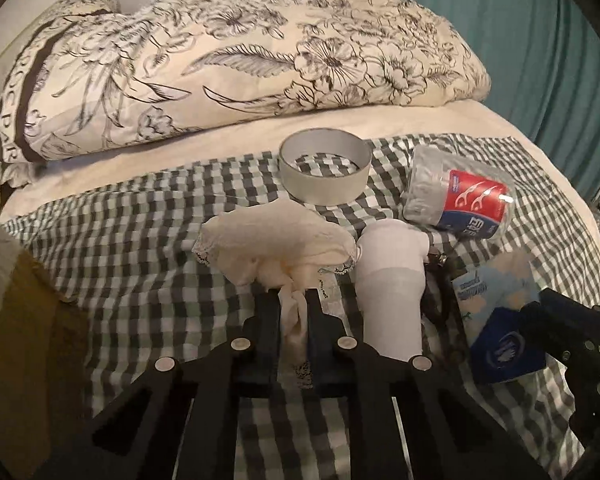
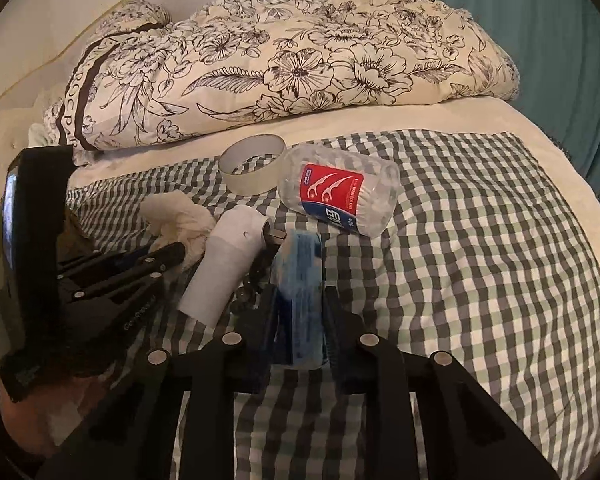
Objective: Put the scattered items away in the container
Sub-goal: 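Grasp the cream cloth with the left tool while the right grasps the blue tissue pack, then lift the cloth and tissue pack and carry both over the cardboard box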
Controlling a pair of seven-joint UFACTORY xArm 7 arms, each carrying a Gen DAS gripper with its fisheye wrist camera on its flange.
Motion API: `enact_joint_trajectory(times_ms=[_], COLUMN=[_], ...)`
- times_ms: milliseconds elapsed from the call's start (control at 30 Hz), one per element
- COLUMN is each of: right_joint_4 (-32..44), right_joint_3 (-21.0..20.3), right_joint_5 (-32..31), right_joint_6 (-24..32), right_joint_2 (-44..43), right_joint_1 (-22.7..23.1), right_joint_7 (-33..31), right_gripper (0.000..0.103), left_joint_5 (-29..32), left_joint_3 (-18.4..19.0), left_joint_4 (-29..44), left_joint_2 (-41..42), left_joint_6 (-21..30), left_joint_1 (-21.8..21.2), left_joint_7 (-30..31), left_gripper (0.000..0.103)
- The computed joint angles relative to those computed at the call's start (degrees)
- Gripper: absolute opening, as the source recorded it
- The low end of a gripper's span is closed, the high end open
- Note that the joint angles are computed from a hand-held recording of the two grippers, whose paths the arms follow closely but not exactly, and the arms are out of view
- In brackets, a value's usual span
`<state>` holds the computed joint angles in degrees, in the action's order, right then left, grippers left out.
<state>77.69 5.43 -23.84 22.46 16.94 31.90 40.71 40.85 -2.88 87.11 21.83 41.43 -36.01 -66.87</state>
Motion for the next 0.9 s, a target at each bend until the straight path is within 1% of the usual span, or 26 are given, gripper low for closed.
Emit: enact_joint_trajectory(times_ms=[167,267,333,433,767,900], right_joint_4=[-2.25,-3.85,-4.8,-5.86,-7.56,-7.81], right_joint_3=[0.74,1.67,2.31,2.75,5.36,6.88], right_joint_5=[0.47,1.52,2.69,2.69,-0.52,-2.28], right_joint_6=[0.65,0.7,0.69,0.99,1.85,2.12], right_joint_2=[-2.43,-3.93,-4.69,-6.29,-13.14,-15.87], right_joint_1=[-0.21,-0.75,-1.21,-1.27,-1.78,-2.15], right_joint_7=[0.01,-0.42,-0.73,-0.12,2.77,4.41], right_gripper=[0.017,0.017,0.016,0.016,0.015,0.016], left_joint_5=[2.3,3.65,4.9,6.19,9.2,10.14], left_joint_3=[-0.56,-1.72,-2.69,-4.29,-9.96,-12.32], left_joint_4=[-3.2,-5.41,-6.6,-8.23,-10.6,-10.65], left_joint_2=[-4.42,-7.3,-9.08,-11.9,-20.15,-23.06], left_joint_6=[0.88,1.11,2.12,3.12,8.18,11.2], left_joint_1=[-0.67,-0.31,-0.22,0.36,2.38,2.96], left_joint_7=[-3.22,-5.11,-6.43,-7.58,-10.69,-11.01], left_gripper=[0.011,0.01,0.009,0.009,0.009,0.009])
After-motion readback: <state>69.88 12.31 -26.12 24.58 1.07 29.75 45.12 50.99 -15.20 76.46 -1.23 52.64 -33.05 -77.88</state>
